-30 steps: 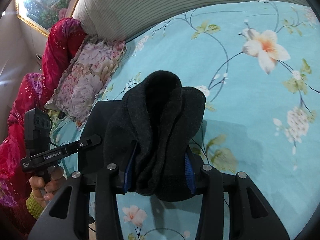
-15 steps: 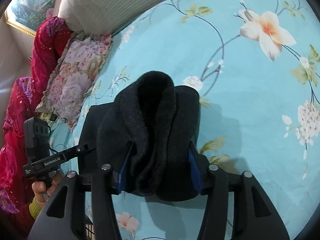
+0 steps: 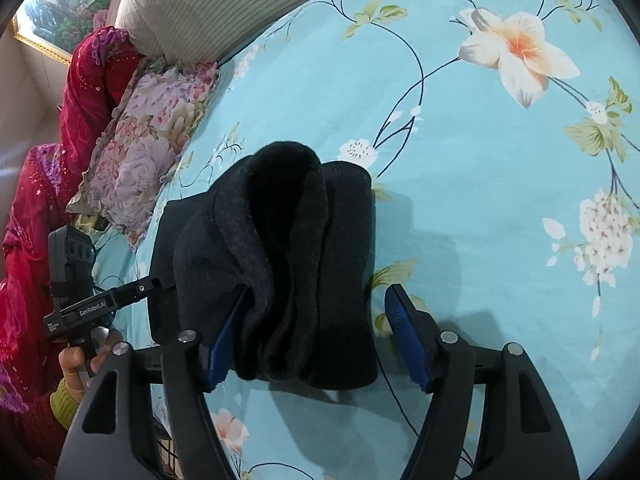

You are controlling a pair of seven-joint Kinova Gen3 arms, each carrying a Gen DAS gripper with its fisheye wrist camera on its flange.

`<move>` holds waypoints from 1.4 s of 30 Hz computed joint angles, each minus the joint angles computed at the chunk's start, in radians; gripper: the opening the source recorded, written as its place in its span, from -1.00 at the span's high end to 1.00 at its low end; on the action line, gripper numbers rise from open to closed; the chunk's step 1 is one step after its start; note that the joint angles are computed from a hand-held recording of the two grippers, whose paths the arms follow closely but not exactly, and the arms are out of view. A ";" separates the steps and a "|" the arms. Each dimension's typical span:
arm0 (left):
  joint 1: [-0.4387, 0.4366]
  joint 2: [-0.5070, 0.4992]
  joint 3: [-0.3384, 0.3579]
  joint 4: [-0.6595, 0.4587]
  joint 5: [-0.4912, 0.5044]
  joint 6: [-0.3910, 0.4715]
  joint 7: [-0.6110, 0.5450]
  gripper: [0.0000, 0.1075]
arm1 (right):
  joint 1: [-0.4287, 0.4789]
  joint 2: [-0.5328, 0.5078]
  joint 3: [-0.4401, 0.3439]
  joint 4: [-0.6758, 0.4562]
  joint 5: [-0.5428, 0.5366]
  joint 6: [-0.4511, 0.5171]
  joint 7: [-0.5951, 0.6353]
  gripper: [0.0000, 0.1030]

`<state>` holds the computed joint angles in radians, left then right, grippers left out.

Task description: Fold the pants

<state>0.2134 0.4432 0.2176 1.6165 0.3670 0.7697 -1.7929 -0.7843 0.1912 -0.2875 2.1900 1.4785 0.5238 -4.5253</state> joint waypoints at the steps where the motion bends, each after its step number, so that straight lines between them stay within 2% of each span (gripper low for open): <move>1: 0.004 -0.006 -0.003 0.004 -0.004 -0.001 0.005 -0.17 | 0.000 -0.003 -0.001 0.001 -0.006 0.001 0.002 -0.35; 5: 0.016 -0.038 -0.012 0.026 -0.021 -0.008 0.023 -0.21 | -0.012 -0.013 -0.007 0.005 -0.042 0.022 0.027 -0.35; 9: 0.044 -0.089 -0.033 0.078 -0.063 -0.055 0.072 -0.37 | -0.032 -0.019 -0.005 -0.015 -0.123 0.050 0.107 -0.36; 14: 0.057 -0.137 -0.032 0.132 -0.090 -0.085 0.103 -0.38 | -0.065 -0.026 0.000 -0.057 -0.228 0.099 0.239 -0.49; 18: 0.086 -0.180 -0.033 0.174 -0.130 -0.110 0.138 -0.45 | -0.095 -0.027 0.002 -0.092 -0.263 0.139 0.311 -0.52; 22: 0.100 -0.218 -0.027 0.214 -0.140 -0.125 0.160 -0.48 | -0.131 -0.016 -0.005 -0.126 -0.279 0.191 0.363 -0.68; 27: 0.124 -0.247 -0.025 0.244 -0.170 -0.135 0.190 -0.48 | -0.171 0.004 -0.006 -0.170 -0.317 0.235 0.449 -0.70; 31: 0.142 -0.283 -0.027 0.282 -0.191 -0.161 0.236 -0.48 | -0.211 0.011 -0.006 -0.176 -0.299 0.275 0.437 -0.72; 42: 0.223 -0.324 -0.024 0.329 -0.392 -0.193 0.408 -0.49 | -0.295 0.080 0.001 -0.296 -0.400 0.429 0.634 -0.76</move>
<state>0.4369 0.1196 0.1934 1.9455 -0.0247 0.5764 -1.3853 -1.0798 0.2715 -0.2861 1.8941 1.0784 0.9523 -3.8911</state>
